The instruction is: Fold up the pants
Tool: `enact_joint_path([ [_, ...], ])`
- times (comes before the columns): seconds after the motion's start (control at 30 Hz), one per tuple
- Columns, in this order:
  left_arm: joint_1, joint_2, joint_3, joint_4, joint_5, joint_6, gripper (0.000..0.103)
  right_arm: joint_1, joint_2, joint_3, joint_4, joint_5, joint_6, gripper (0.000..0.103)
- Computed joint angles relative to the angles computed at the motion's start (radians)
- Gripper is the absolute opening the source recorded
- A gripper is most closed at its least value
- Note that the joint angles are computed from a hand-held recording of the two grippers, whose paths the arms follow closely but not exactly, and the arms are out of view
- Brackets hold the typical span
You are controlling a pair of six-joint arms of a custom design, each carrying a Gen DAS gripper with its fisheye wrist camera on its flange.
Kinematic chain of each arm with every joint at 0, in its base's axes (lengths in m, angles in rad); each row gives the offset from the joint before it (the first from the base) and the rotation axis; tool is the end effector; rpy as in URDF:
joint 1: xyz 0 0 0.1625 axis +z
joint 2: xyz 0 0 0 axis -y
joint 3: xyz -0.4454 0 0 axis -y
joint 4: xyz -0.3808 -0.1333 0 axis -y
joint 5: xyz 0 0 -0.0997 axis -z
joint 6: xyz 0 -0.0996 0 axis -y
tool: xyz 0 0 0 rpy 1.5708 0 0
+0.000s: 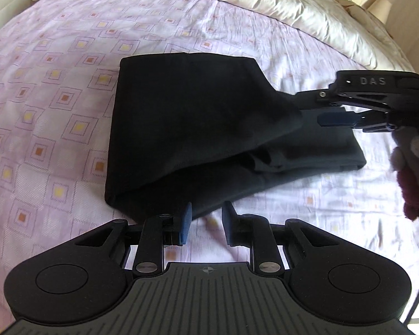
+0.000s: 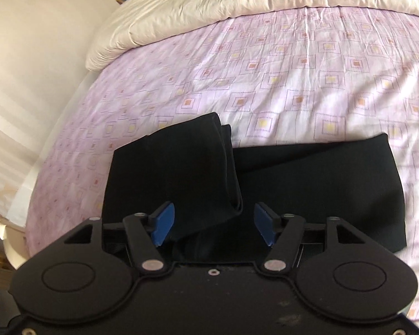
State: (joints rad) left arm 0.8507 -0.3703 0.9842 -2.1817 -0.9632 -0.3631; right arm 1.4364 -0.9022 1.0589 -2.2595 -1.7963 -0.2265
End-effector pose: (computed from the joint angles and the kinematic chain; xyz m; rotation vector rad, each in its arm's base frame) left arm -0.4017 -0.7463 0.0223 0.4608 2.5472 -0.4150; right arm 0.0045 -0.7952 0.4195 0.0418 -2.7497 0.6809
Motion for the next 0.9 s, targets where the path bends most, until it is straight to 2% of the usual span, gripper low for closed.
enact_joint_path([
  [0.1, 0.014, 0.016, -0.029, 0.023, -0.021, 0.025, 0.023, 0.009, 0.048, -0.065, 0.017, -0.026, -0.006, 0.071],
  [0.17, 0.024, 0.026, -0.047, 0.057, -0.037, 0.020, 0.023, 0.014, 0.086, -0.120, 0.036, -0.039, -0.007, 0.075],
  [0.23, 0.039, 0.044, -0.091, 0.146, -0.058, -0.027, 0.023, 0.016, 0.129, -0.187, 0.067, -0.048, -0.013, 0.079],
  [0.3, 0.055, 0.050, -0.101, 0.182, -0.090, -0.076, 0.023, 0.019, 0.174, -0.259, 0.112, -0.069, -0.017, 0.079],
  [0.4, 0.057, 0.036, -0.064, 0.148, -0.107, -0.094, 0.023, 0.021, 0.244, -0.377, 0.207, -0.105, -0.023, 0.079],
  [0.5, 0.054, 0.026, -0.037, 0.118, -0.109, -0.106, 0.023, 0.017, 0.291, -0.463, 0.300, -0.097, -0.034, 0.079],
  [0.57, 0.054, 0.019, -0.026, 0.107, -0.110, -0.128, 0.023, 0.020, 0.318, -0.509, 0.347, -0.099, -0.048, 0.051],
  [0.6, 0.052, 0.016, -0.020, 0.100, -0.109, -0.138, 0.023, 0.027, 0.330, -0.520, 0.346, -0.127, -0.060, 0.047],
  [0.63, 0.049, 0.011, -0.010, 0.093, -0.106, -0.145, 0.023, 0.030, 0.337, -0.524, 0.335, -0.138, -0.073, 0.032],
  [0.67, 0.043, 0.005, 0.002, 0.088, -0.101, -0.146, 0.023, 0.032, 0.342, -0.531, 0.328, -0.137, -0.080, 0.023],
  [0.77, 0.019, -0.027, 0.064, 0.035, -0.081, -0.116, 0.023, 0.033, 0.332, -0.530, 0.316, -0.098, -0.096, 0.014],
  [0.9, -0.018, -0.066, 0.162, -0.126, -0.036, -0.071, 0.023, 0.045, 0.271, -0.458, 0.258, -0.044, -0.142, 0.013],
])
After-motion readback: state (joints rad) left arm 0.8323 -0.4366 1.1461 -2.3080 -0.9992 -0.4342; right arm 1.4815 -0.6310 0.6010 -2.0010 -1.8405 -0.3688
